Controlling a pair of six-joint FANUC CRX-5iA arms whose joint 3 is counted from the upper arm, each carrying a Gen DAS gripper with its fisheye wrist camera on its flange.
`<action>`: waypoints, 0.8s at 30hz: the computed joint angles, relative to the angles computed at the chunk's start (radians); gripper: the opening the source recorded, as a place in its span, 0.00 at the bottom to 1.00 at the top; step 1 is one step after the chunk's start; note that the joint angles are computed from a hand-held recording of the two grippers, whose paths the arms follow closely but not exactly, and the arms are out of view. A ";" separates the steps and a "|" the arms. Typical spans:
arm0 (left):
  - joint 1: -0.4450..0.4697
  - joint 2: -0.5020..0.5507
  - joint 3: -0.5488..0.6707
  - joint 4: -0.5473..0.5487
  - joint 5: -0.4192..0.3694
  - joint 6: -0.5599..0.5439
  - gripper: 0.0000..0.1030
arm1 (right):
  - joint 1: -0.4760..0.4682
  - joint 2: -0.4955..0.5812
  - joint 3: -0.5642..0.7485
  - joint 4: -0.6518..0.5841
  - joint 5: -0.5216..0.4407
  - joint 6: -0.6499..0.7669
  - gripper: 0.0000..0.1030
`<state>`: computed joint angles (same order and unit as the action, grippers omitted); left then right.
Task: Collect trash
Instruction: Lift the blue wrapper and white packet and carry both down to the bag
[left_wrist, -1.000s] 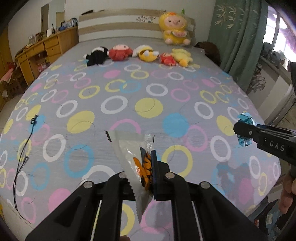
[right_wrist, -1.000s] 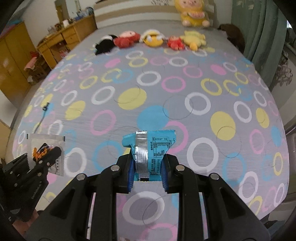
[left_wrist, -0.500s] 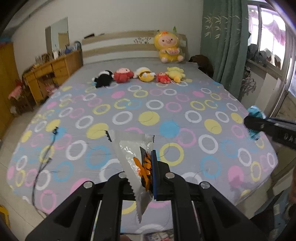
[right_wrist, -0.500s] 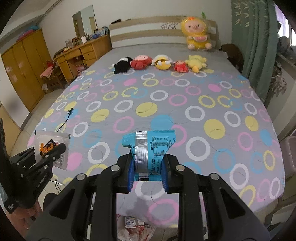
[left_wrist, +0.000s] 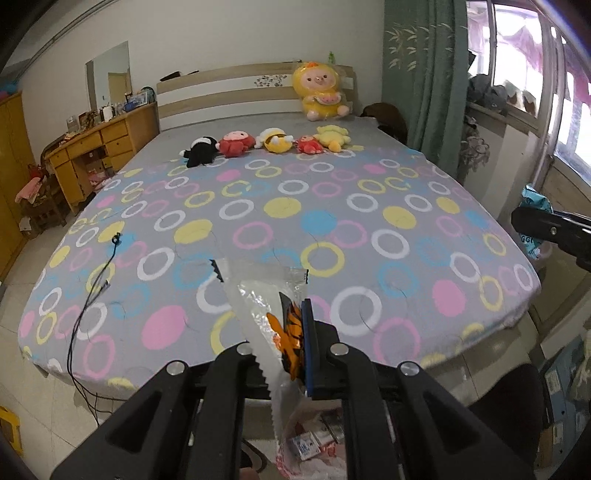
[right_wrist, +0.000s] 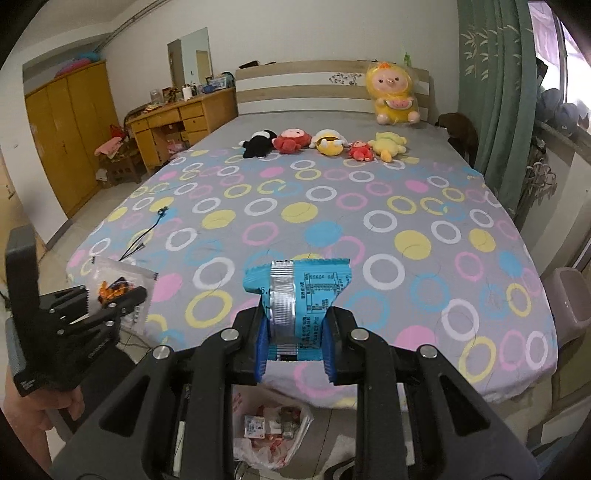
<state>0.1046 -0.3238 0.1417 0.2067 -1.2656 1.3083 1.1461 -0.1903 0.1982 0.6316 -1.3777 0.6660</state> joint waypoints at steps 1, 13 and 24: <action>0.007 -0.013 -0.016 0.014 -0.002 -0.007 0.09 | 0.026 -0.015 -0.027 0.025 -0.005 -0.021 0.22; 0.035 -0.154 -0.201 0.037 -0.049 -0.045 0.09 | 0.213 -0.123 -0.260 0.053 0.007 -0.212 0.22; -0.005 -0.183 -0.362 -0.046 -0.061 -0.007 0.09 | 0.190 -0.097 -0.401 -0.116 0.085 -0.244 0.22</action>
